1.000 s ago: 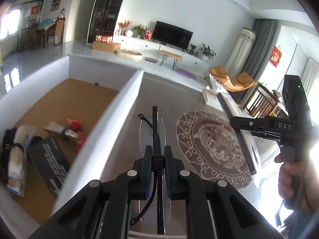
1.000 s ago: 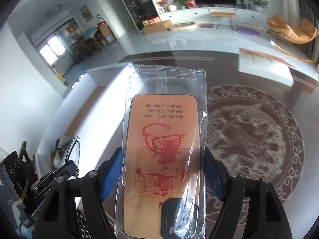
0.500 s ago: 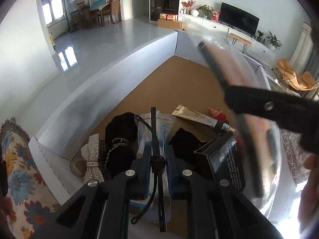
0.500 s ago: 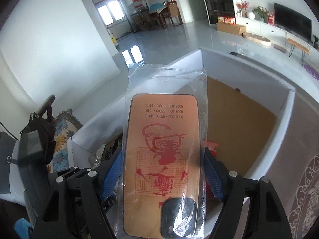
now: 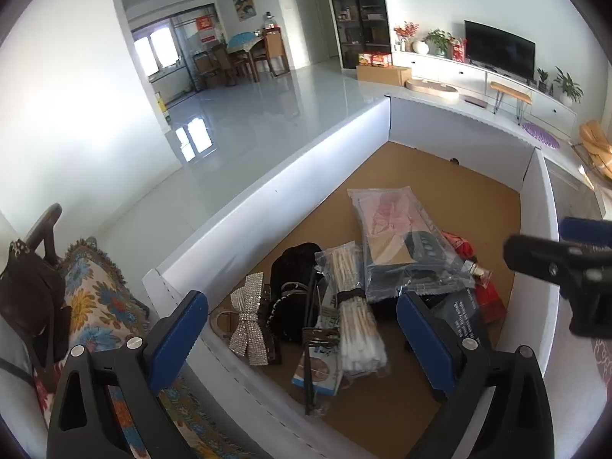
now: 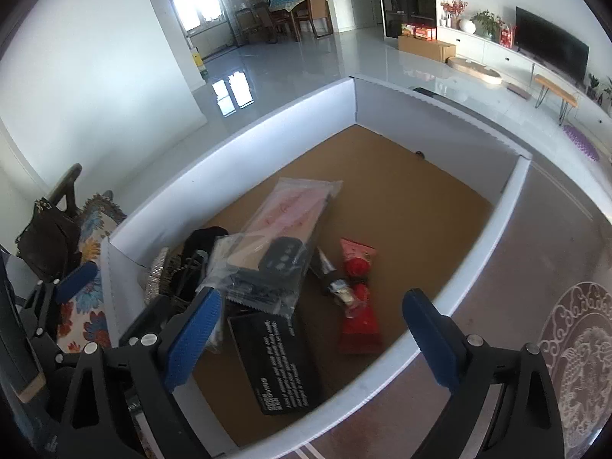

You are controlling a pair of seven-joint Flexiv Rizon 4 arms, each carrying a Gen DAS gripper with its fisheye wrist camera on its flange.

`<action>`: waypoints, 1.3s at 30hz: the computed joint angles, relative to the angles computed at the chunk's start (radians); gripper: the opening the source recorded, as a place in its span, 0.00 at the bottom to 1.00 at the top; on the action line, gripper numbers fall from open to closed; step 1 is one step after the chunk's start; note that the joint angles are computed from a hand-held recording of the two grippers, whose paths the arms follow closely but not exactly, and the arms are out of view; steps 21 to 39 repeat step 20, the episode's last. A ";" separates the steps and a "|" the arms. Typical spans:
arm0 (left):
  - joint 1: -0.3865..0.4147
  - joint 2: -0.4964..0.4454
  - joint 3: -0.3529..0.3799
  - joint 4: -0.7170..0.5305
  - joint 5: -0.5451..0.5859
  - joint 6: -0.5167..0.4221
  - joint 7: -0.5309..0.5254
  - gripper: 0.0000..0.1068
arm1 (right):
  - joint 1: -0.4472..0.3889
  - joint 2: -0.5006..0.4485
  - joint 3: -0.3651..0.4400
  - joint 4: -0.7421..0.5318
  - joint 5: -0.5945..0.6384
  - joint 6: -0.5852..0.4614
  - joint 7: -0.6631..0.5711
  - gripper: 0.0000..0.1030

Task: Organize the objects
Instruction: 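Carry the eyeglasses and bagged card over the bin and open both grippers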

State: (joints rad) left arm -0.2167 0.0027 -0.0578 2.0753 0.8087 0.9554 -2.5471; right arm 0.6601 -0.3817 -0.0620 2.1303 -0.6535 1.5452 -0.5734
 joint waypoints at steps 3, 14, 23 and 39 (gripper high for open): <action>0.017 -0.023 0.015 0.014 -0.143 0.034 0.104 0.94 | 0.027 0.036 -0.034 0.026 -0.049 -0.054 0.048 0.93; -0.009 -0.058 0.023 0.013 -0.203 0.067 0.137 0.94 | -0.009 0.051 -0.050 0.058 -0.318 -0.043 0.274 0.93; -0.029 -0.055 0.027 0.000 -0.114 0.069 0.044 0.94 | -0.060 0.052 -0.031 0.049 -0.431 -0.019 0.351 0.93; -0.029 -0.055 0.027 0.000 -0.114 0.069 0.044 0.94 | -0.060 0.052 -0.031 0.049 -0.431 -0.019 0.351 0.93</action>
